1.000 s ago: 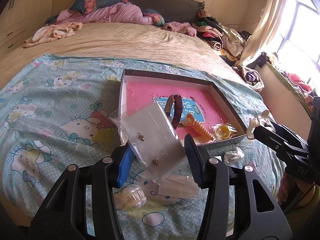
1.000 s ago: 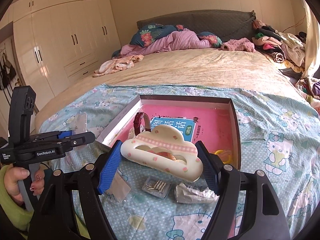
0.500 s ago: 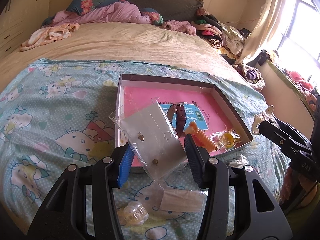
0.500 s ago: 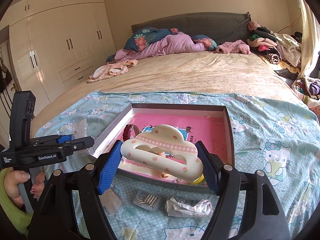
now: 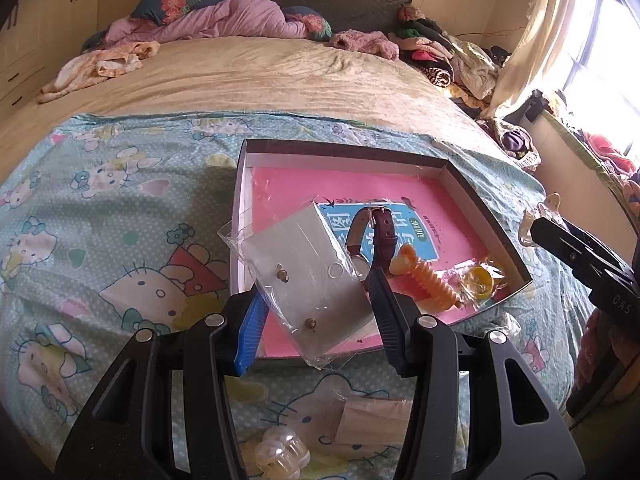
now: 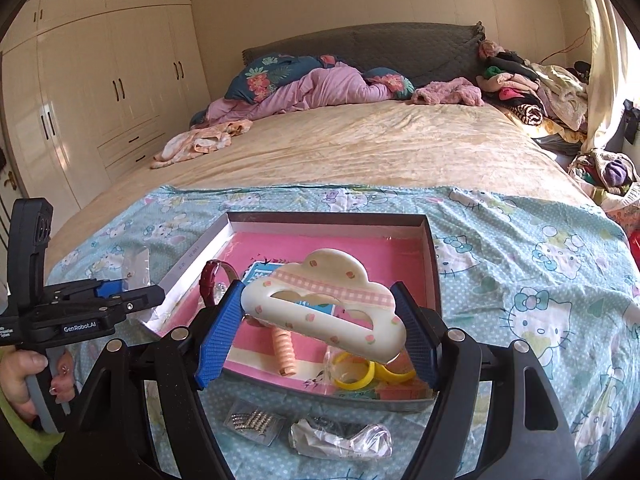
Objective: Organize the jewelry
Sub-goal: 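Carry the stud earrings and claw clip into the pink box and release both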
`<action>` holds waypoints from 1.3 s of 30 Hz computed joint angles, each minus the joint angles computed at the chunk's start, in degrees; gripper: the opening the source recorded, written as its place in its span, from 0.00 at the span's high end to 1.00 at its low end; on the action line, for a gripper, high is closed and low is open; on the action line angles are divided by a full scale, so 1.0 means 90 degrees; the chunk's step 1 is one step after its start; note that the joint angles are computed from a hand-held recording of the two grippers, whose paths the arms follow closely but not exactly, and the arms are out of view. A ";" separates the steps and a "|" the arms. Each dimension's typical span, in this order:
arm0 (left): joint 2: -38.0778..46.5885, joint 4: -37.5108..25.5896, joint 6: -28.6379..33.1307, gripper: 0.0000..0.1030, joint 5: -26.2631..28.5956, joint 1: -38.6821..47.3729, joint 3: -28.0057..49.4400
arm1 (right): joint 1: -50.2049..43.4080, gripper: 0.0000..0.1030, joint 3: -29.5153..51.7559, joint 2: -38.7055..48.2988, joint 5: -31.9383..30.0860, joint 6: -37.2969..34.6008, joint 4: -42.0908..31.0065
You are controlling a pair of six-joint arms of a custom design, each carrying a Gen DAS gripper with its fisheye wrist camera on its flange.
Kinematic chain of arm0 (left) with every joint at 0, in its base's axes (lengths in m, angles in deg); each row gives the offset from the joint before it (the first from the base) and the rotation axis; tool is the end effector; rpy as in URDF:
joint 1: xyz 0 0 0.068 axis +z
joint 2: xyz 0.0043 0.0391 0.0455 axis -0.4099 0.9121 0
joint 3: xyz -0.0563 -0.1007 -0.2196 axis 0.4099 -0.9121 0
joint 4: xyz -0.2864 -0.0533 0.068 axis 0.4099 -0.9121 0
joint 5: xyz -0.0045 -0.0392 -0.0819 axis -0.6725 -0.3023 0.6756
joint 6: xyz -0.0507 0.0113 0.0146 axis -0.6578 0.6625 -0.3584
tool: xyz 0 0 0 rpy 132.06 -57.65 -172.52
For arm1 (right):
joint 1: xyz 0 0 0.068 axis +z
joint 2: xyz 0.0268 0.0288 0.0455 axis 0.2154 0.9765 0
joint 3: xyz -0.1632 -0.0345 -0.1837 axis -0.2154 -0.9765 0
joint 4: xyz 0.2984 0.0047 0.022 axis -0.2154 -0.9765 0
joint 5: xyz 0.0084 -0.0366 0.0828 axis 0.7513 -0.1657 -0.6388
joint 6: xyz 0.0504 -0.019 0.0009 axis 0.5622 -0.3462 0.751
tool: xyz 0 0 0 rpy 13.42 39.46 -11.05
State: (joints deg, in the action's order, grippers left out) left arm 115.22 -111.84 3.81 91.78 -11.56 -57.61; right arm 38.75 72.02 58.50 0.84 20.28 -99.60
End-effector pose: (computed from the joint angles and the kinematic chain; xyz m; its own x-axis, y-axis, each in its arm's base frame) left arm 0.2057 0.0274 0.1708 -0.7270 0.1702 -0.6652 0.3880 0.9011 -0.1935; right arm 0.1375 0.0588 0.1729 -0.5840 0.1069 -0.8047 -0.0538 0.9840 0.1698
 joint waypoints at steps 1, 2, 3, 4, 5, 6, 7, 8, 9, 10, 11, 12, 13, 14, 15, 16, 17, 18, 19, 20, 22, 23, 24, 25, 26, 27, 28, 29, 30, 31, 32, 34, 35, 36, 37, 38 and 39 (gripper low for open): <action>0.0050 0.0084 -0.0031 0.60 -0.0067 -0.0044 -0.0018 | -0.0064 0.30 -0.0016 0.0109 -0.0034 -0.0037 0.0101; 0.0113 0.0154 -0.0046 0.60 -0.0124 -0.0077 -0.0024 | -0.0116 0.30 -0.0025 0.0223 -0.0065 -0.0059 0.0197; 0.0201 0.0234 -0.0070 0.60 -0.0185 -0.0110 -0.0020 | -0.0193 0.30 -0.0052 0.0322 -0.0125 -0.0085 0.0309; 0.0274 0.0293 -0.0095 0.60 -0.0229 -0.0132 -0.0015 | -0.0268 0.30 -0.0066 0.0417 -0.0193 -0.0109 0.0398; 0.0375 0.0359 -0.0095 0.60 -0.0253 -0.0141 0.0000 | -0.0338 0.30 -0.0081 0.0545 -0.0253 -0.0141 0.0517; 0.0438 0.0414 -0.0106 0.60 -0.0294 -0.0161 0.0001 | -0.0361 0.30 -0.0096 0.0634 -0.0271 -0.0151 0.0594; 0.0506 0.0458 -0.0112 0.60 -0.0318 -0.0182 0.0007 | -0.0383 0.30 -0.0115 0.0713 -0.0296 -0.0156 0.0665; 0.0535 0.0489 -0.0131 0.60 -0.0351 -0.0217 0.0002 | -0.0405 0.30 -0.0134 0.0815 -0.0332 -0.0168 0.0757; 0.0551 0.0532 -0.0146 0.60 -0.0394 -0.0249 -0.0022 | -0.0437 0.30 -0.0143 0.0938 -0.0363 -0.0190 0.0854; 0.0583 0.0562 -0.0148 0.60 -0.0416 -0.0271 -0.0024 | -0.0467 0.30 -0.0154 0.1038 -0.0394 -0.0200 0.0937; 0.0620 0.0598 -0.0151 0.60 -0.0439 -0.0296 -0.0027 | -0.0491 0.30 -0.0163 0.1119 -0.0436 -0.0203 0.1006; 0.0660 0.0634 -0.0156 0.60 -0.0469 -0.0321 -0.0028 | -0.0511 0.30 -0.0172 0.1227 -0.0474 -0.0206 0.1090; 0.0696 0.0672 -0.0160 0.60 -0.0498 -0.0341 -0.0030 | -0.0502 0.30 -0.0174 0.1309 -0.0477 -0.0201 0.1147; 0.0721 0.0707 -0.0181 0.60 -0.0535 -0.0378 -0.0036 | -0.0502 0.30 -0.0173 0.1399 -0.0492 -0.0205 0.1215; 0.0771 0.0728 -0.0188 0.60 -0.0547 -0.0396 -0.0022 | -0.0502 0.30 -0.0177 0.1481 -0.0502 -0.0205 0.1276; 0.0826 0.0761 -0.0194 0.60 -0.0555 -0.0405 -0.0010 | -0.0501 0.30 -0.0167 0.1572 -0.0514 -0.0197 0.1338; 0.0870 0.0779 -0.0199 0.60 -0.0569 -0.0421 0.0004 | -0.0509 0.30 -0.0175 0.1622 -0.0532 -0.0199 0.1387; 0.0925 0.0808 -0.0200 0.60 -0.0569 -0.0427 0.0021 | -0.0513 0.30 -0.0168 0.1709 -0.0542 -0.0205 0.1451; 0.0971 0.0831 -0.0208 0.60 -0.0577 -0.0437 0.0035 | -0.0518 0.30 -0.0161 0.1792 -0.0550 -0.0208 0.1510; 0.1027 0.0847 -0.0216 0.60 -0.0582 -0.0447 0.0059 | -0.0517 0.30 -0.0165 0.1830 -0.0554 -0.0200 0.1539; 0.1114 0.0885 -0.0229 0.60 -0.0584 -0.0465 0.0087 | -0.0534 0.30 -0.0152 0.1993 -0.0583 -0.0198 0.1661; 0.1147 0.0911 -0.0236 0.60 -0.0596 -0.0475 0.0094 | -0.0531 0.30 -0.0139 0.2089 -0.0580 -0.0189 0.1731; 0.1152 0.0933 -0.0245 0.60 -0.0605 -0.0480 0.0084 | -0.0532 0.30 -0.0135 0.2145 -0.0592 -0.0184 0.1771; 0.1157 0.0950 -0.0257 0.60 -0.0616 -0.0481 0.0072 | -0.0529 0.30 -0.0124 0.2242 -0.0603 -0.0181 0.1842; 0.1171 0.0959 -0.0262 0.59 -0.0600 -0.0472 0.0066 | -0.0509 0.30 -0.0111 0.2348 -0.0593 -0.0171 0.1917; 0.1184 0.0964 -0.0266 0.58 -0.0596 -0.0476 0.0064 | -0.0501 0.30 -0.0095 0.2440 -0.0600 -0.0169 0.1983; 0.1189 0.0964 -0.0263 0.57 -0.0593 -0.0478 0.0061 | -0.0478 0.30 -0.0083 0.2515 -0.0596 -0.0155 0.2033; 0.1174 0.0963 -0.0253 0.56 -0.0577 -0.0478 0.0050 | -0.0456 0.30 -0.0067 0.2609 -0.0595 -0.0147 0.2103; 0.1172 0.0959 -0.0249 0.54 -0.0564 -0.0485 0.0051 | -0.0449 0.30 -0.0055 0.2685 -0.0603 -0.0156 0.2166; 0.1156 0.0948 -0.0247 0.53 -0.0546 -0.0486 0.0044 | -0.0425 0.30 -0.0042 0.2770 -0.0590 -0.0159 0.2226; 0.1138 0.0932 -0.0242 0.51 -0.0516 -0.0478 0.0039 | -0.0416 0.30 -0.0033 0.2838 -0.0589 -0.0161 0.2276; 0.1093 0.0891 -0.0218 0.49 -0.0477 -0.0455 0.0023 | -0.0419 0.30 -0.0008 0.3019 -0.0608 -0.0171 0.2409; 0.1077 0.0866 -0.0200 0.47 -0.0444 -0.0438 0.0024 | -0.0426 0.30 0.0005 0.3115 -0.0613 -0.0181 0.2471; 0.1048 0.0833 -0.0193 0.46 -0.0419 -0.0423 0.0023 | -0.0434 0.30 0.0023 0.3219 -0.0620 -0.0178 0.2533; 0.1019 0.0792 -0.0180 0.45 -0.0392 -0.0407 0.0028 | -0.0449 0.30 0.0039 0.3303 -0.0644 -0.0176 0.2583; 0.0984 0.0759 -0.0162 0.43 -0.0359 -0.0388 0.0028 | -0.0456 0.30 0.0059 0.3411 -0.0658 -0.0174 0.2649; 0.0923 0.0736 -0.0160 0.38 -0.0366 -0.0372 0.0018 | -0.0444 0.30 0.0082 0.3515 -0.0648 -0.0163 0.2699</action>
